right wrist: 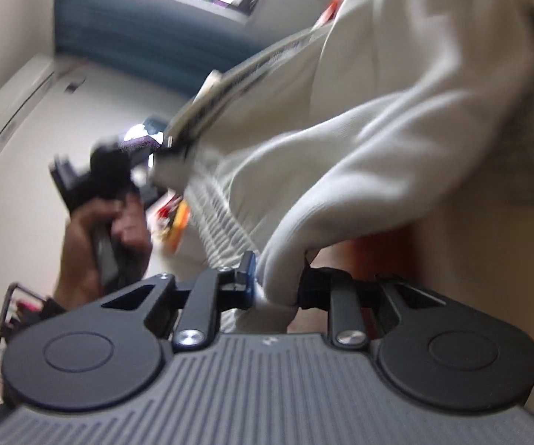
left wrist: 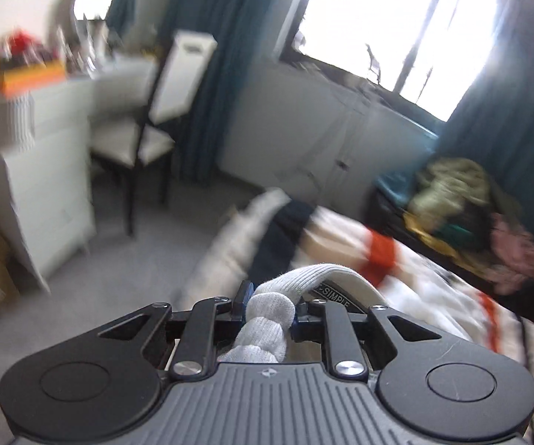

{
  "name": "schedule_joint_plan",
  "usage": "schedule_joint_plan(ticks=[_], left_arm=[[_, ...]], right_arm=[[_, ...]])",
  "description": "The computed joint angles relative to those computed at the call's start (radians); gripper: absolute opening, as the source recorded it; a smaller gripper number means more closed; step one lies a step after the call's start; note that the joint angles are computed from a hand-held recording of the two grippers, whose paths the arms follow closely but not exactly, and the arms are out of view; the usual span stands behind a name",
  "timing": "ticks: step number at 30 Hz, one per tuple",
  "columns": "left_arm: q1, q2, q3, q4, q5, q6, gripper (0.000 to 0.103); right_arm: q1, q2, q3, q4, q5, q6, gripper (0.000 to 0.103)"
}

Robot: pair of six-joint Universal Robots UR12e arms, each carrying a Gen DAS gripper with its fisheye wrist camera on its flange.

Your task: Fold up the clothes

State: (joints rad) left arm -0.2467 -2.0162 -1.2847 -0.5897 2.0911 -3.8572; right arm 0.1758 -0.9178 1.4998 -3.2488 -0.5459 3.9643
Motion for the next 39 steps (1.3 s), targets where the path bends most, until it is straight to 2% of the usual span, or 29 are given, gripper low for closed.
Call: schedule_joint_plan(ticks=[2,5,7,10,13,16,18,19,20,22,25,27,31,34,36,39], left_arm=[[0.037,-0.013,0.030,-0.045,0.030,0.014,0.020],[0.101,-0.040,0.061,-0.104,0.032,-0.014,0.020],[0.139,-0.059,0.075,-0.145,0.008,-0.027,0.020],[0.179,-0.092,0.086,-0.171,-0.049,-0.035,0.020],[0.194,-0.128,0.122,-0.219,-0.092,-0.030,0.022],[0.198,-0.145,0.156,-0.274,-0.121,-0.048,0.025],[0.194,-0.134,0.147,-0.272,-0.113,-0.056,0.029],[0.190,-0.124,0.138,-0.277,-0.110,-0.063,0.033],[0.183,-0.112,0.126,-0.277,-0.100,-0.064,0.038],[0.163,-0.088,0.100,-0.266,-0.059,-0.055,0.065],[0.124,-0.047,0.061,-0.232,-0.006,-0.014,0.074],[0.093,-0.021,0.040,-0.220,0.020,-0.006,0.074],[0.015,0.025,-0.008,-0.141,0.056,-0.013,0.078],[-0.061,0.040,-0.019,-0.087,0.091,-0.029,0.078],[-0.116,0.038,-0.021,-0.028,0.116,0.008,0.078],[-0.191,0.017,-0.006,0.047,0.133,0.075,0.082]], right_arm=[[0.048,0.061,-0.097,-0.010,0.016,0.046,0.024],[0.104,0.154,-0.239,0.003,0.030,0.096,0.024],[0.129,0.205,-0.320,0.049,0.034,0.102,0.025],[0.149,0.265,-0.422,0.170,0.048,0.093,0.025],[0.160,0.283,-0.465,0.303,0.048,0.035,0.027],[0.160,0.265,-0.465,0.461,0.075,-0.085,0.033],[0.158,0.241,-0.445,0.531,0.096,-0.127,0.045],[0.158,0.231,-0.435,0.551,0.109,-0.139,0.057],[0.157,0.220,-0.424,0.563,0.122,-0.152,0.073],[0.154,0.186,-0.386,0.592,0.124,-0.207,0.087],[0.147,0.119,-0.320,0.660,0.123,-0.342,0.087],[0.139,0.064,-0.257,0.647,0.095,-0.414,0.087],[0.108,-0.052,-0.134,0.590,-0.002,-0.547,0.087],[0.072,-0.129,-0.058,0.485,-0.100,-0.602,0.086],[0.029,-0.183,0.008,0.403,-0.162,-0.652,0.086],[-0.027,-0.229,0.071,0.242,-0.248,-0.677,0.086]])
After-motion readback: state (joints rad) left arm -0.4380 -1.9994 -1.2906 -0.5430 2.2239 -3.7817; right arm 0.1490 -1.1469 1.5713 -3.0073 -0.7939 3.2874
